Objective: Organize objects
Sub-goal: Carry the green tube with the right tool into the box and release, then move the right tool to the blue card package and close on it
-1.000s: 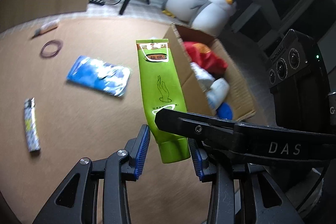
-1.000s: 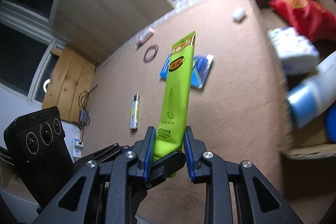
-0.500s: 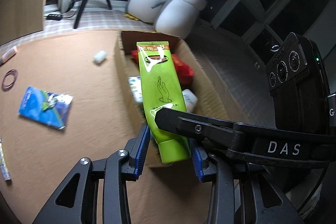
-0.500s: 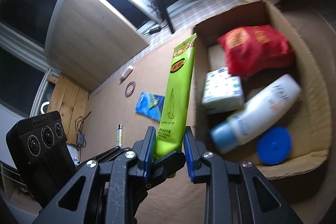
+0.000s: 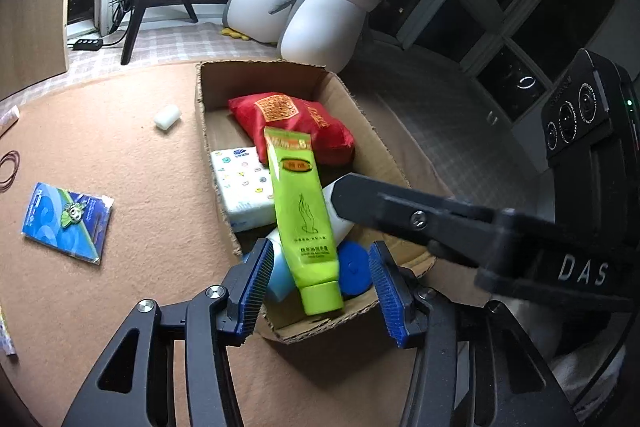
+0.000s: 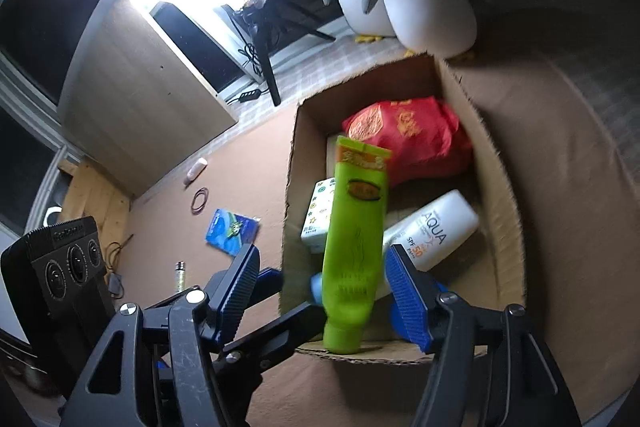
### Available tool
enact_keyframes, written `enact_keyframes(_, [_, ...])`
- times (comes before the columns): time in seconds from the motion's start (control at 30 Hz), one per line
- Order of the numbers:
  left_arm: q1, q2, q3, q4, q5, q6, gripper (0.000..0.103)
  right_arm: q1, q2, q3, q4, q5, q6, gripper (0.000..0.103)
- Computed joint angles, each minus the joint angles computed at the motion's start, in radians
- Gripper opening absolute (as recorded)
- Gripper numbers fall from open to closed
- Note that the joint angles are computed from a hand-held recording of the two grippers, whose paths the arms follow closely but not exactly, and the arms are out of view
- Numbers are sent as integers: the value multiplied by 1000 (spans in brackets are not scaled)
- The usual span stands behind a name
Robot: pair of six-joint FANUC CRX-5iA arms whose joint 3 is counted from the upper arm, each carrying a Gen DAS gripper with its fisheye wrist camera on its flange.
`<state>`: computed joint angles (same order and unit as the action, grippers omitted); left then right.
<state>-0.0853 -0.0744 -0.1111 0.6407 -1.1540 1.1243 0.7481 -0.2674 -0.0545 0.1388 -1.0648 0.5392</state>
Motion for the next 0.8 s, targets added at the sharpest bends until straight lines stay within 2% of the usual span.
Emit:
enact_keyframes(0.33, [99, -68, -60, -6, -43, -23, 53, 43, -3, -18, 30, 25, -42, 62])
enact_keyframes(0.8, [381, -186, -155, -26, -146, -108, 53, 162, 10, -53, 153, 86, -130, 64])
